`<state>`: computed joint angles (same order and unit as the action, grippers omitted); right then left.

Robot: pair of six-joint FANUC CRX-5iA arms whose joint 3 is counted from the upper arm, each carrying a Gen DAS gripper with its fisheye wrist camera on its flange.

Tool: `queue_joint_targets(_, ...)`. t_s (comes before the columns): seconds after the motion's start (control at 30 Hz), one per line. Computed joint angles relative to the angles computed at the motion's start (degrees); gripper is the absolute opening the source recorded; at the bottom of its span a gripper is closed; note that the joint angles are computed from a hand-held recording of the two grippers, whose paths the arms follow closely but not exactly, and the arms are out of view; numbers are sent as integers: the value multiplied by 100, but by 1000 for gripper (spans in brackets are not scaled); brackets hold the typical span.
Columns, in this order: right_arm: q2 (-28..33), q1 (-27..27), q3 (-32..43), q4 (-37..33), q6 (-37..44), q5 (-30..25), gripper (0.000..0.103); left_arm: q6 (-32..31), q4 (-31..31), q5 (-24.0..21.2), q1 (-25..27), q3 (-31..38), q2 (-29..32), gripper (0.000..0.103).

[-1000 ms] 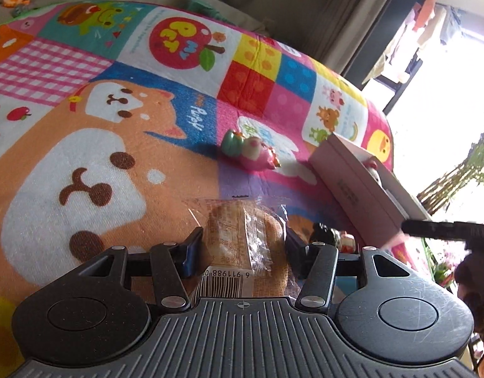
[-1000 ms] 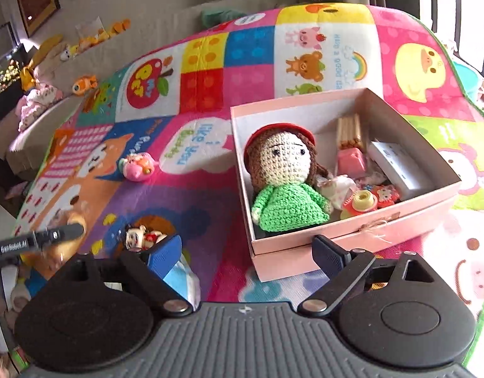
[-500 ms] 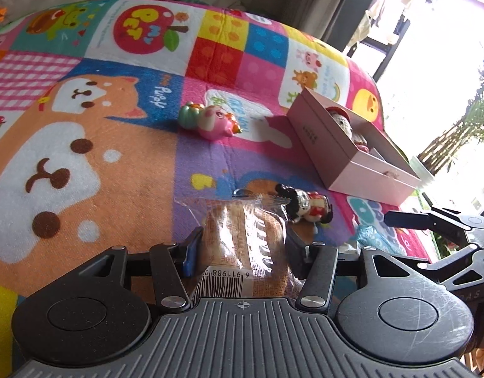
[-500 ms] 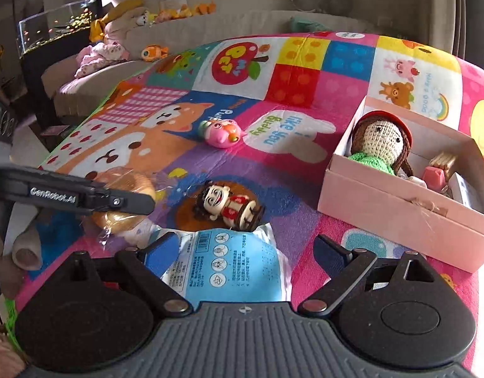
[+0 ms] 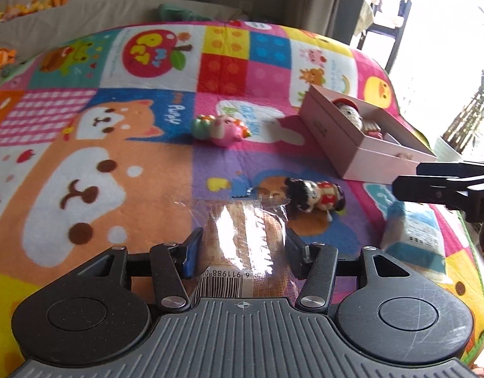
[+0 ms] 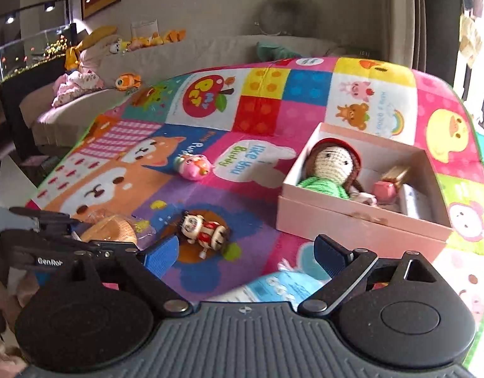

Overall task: Organize objects
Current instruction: 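Close the right gripper on the small red-and-black figurine, then lower the bread bun into the pink box and open the left gripper while the right carries the figurine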

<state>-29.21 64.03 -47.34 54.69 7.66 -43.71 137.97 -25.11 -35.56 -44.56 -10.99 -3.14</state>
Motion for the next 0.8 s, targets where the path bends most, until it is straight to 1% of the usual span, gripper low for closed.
queue_joint_targets(0.07, 470, -224, 208, 39, -262, 354, 93, 104, -94, -67, 45, -73, -105, 58)
queue_joint_targets(0.13, 969, -358, 512, -114, -358, 547, 93, 137, -71, -65, 106, -195, -213, 58)
queue_joint_targets(0.17, 1183, -413, 683, -298, -317, 608, 93, 113, -18, -32, 141, -254, -250, 58)
queue_joint_targets(0.2, 1469, -441, 940, -627, -181, 593, 93, 46, 84, 27, 193, -340, -298, 58)
queue_joint_targets(0.27, 1932, -487, 1391, -1176, 152, 398, 92, -28, 206, 119, 243, -443, -343, 58)
queue_joint_targets(0.33, 2168, -505, 1643, -1548, 461, 248, 71, -71, 245, 179, 253, -512, -383, 58)
queue_joint_targets(0.37, 2197, -468, 1675, -1586, 559, 158, 65, -104, 267, 205, 257, -535, -396, 58)
queue_joint_targets(0.47, 1857, -287, 1367, -1155, 404, 52, 65, -305, 373, 246, 237, -545, -392, 58)
queue_joint_targets(0.53, 1439, -173, 1125, -969, 375, -9, 65, -859, 783, 436, 290, -647, -417, 58)
queue_joint_targets(0.57, 1142, -81, 971, -900, 375, -75, 65, -1465, 1289, 631, 366, -790, -447, 58)
queue_joint_targets(0.63, 508, 154, 675, -763, 338, -333, 65, -2895, 2642, 1112, 522, -1185, -500, 58)
queue_joint_targets(0.67, 149, 356, 487, -603, 205, -578, 65, -3550, 3314, 1347, 529, -1356, -500, 58)
queue_joint_targets(0.7, -189, 596, 304, -399, 9, -899, 65, -3931, 3687, 1477, 493, -1381, -457, 58)
queue_joint_targets(0.73, -502, 878, 126, -161, -244, -1311, 65, -4052, 3759, 1516, 451, -1281, -389, 58)
queue_joint_targets(0.8, -1005, 1505, -166, 294, -741, -2321, 65, -3894, 3414, 1524, 312, -766, -112, 58)
